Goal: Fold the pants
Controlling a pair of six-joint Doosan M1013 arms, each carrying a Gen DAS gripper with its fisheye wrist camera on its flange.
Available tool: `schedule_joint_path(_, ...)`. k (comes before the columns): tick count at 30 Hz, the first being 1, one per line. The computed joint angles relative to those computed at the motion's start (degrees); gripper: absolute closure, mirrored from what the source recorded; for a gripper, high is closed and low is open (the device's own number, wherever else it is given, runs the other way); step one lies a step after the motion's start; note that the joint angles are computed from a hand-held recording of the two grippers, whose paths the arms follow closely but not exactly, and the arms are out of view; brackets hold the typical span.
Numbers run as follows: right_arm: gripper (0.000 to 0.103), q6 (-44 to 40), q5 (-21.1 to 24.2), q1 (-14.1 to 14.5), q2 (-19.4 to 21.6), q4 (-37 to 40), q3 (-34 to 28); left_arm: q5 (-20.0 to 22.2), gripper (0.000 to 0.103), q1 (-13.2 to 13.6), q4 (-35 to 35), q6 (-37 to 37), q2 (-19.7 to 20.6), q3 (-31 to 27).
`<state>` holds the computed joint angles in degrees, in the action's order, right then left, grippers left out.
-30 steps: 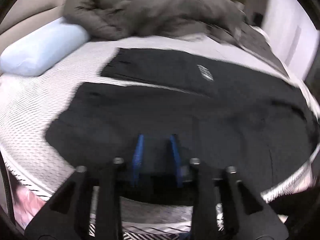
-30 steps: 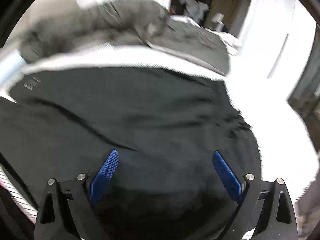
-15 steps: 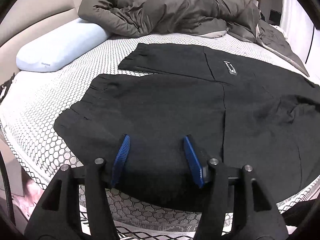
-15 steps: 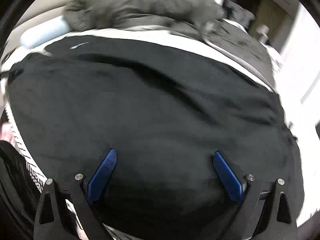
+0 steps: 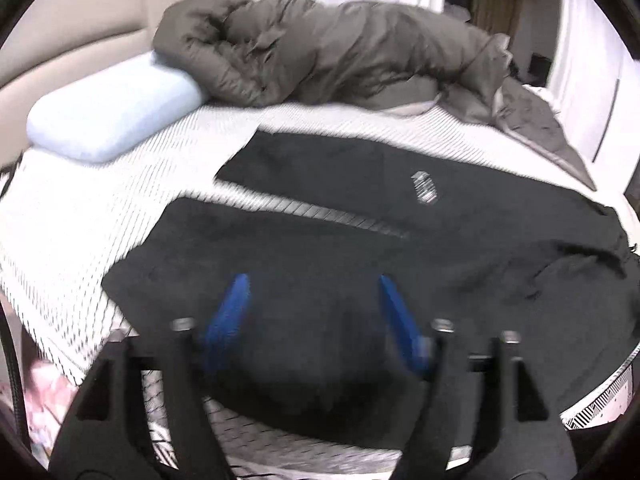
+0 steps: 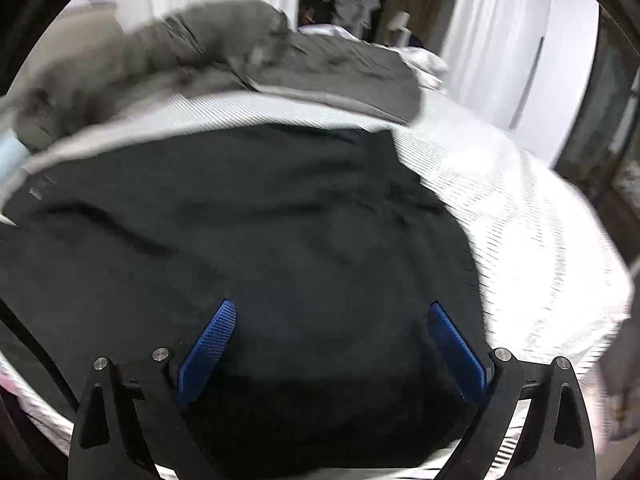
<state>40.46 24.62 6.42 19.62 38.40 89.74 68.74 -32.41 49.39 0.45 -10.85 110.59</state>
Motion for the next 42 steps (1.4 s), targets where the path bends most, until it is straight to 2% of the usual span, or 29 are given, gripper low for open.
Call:
schedule_joint_path(1, 0.005, -4.7, 3.4, -0.3, 0.1, 6.8, -0.5, -1.2, 0.018, -0.3, 1.6, -0.6, 0.4, -0.8)
schedule_joint_path(3, 0.005, -7.7, 7.2, 0.6, 0.7, 11.5, -2.2, -4.6, 0.012, 0.1, 2.7, -0.9, 1.2, -2.1)
schedule_joint_path(4, 0.005, -7.4, 7.0, 1.7, 0.8, 11.0, -2.8, -6.2, 0.002, 0.4, 2.9, -0.8, 1.9, -2.9)
schedule_joint_path(5, 0.005, -7.3, 6.8, 2.5, 1.1, 10.7, -3.7, -8.2, 0.001, 1.0, 3.6, -0.4, 3.1, -4.0)
schedule_joint_path(7, 0.005, -5.5, 7.3, 4.1, 2.5, 9.4, -6.3, -10.0, 0.001, 1.6, 3.8, 1.2, 5.5, -6.1)
schedule_joint_path(10, 0.005, -3.5, 10.6, 5.2, 5.0, 9.8, -10.7, -15.6, 0.001, 3.6, 0.8, 5.0, 9.6, -9.8)
schedule_joint_path(14, 0.005, 2.9, 12.0, 7.1, 8.1, 0.6, -16.1, -21.1, 0.001, 5.9, -6.0, 14.3, 16.3, -16.4)
schedule_joint_path(16, 0.005, 5.9, 14.3, 7.4, 11.0, -4.2, -20.7, -21.9, 0.001, 6.4, -8.4, 18.3, 19.2, -19.2)
schedule_joint_path(21, 0.005, 14.0, 18.0, 8.4, 15.5, -13.0, -26.5, -23.2, 0.001, 8.1, -19.4, 32.1, 26.9, -27.3)
schedule_joint_path(23, 0.005, 15.1, 19.4, 9.0, 17.1, -16.1, -28.4, -21.7, 0.001, 8.6, -24.8, 39.0, 29.5, -29.9)
schedule_joint_path(25, 0.005, 16.0, 20.5, 9.4, 17.9, -21.2, -28.9, -20.2, 0.001, 8.7, -27.7, 42.9, 31.2, -31.0)
schedule_joint_path(26, 0.005, 16.2, 21.0, 9.7, 18.1, -23.9, -28.9, -18.2, 0.001, 8.8, -30.2, 45.6, 32.3, -31.8)
schedule_joint_path(29, 0.005, 12.6, 16.8, 9.4, 16.8, -28.1, -26.2, -18.0, 0.001, 8.9, -29.8, 46.2, 32.3, -31.2)
schedule_joint_path(31, 0.004, 14.0, 15.2, 7.8, 16.7, -29.0, -26.1, -15.9, 0.001, 9.0, -28.1, 44.9, 31.9, -31.0)
schedule_joint_path(32, 0.004, 17.9, 15.5, 6.9, 17.2, -30.9, -27.0, -14.5, 0.0, 9.3, -26.9, 43.4, 31.5, -30.5)
schedule_joint_path(34, 0.005, 30.5, 14.4, 5.4, 18.2, -39.5, -28.6, -14.7, 0.0, 9.9, -26.7, 41.1, 30.7, -29.3)
schedule_joint_path(36, 0.005, 37.2, 16.9, 3.7, 19.4, -39.1, -31.0, -16.0, 0.0, 10.4, -27.4, 39.8, 30.0, -28.4)
schedule_joint_path(37, 0.005, 36.9, 17.4, 3.4, 19.5, -37.5, -31.4, -16.4, 0.001, 10.5, -27.4, 39.6, 29.8, -28.3)
schedule_joint_path(40, 0.005, 39.0, 13.4, 5.0, 17.9, -44.4, -29.2, -19.7, 0.001, 10.8, -27.5, 39.4, 28.8, -27.9)
schedule_joint_path(42, 0.004, 34.1, 10.2, 5.7, 16.5, -39.6, -27.7, -23.0, 0.001, 11.1, -26.9, 38.5, 28.5, -28.2)
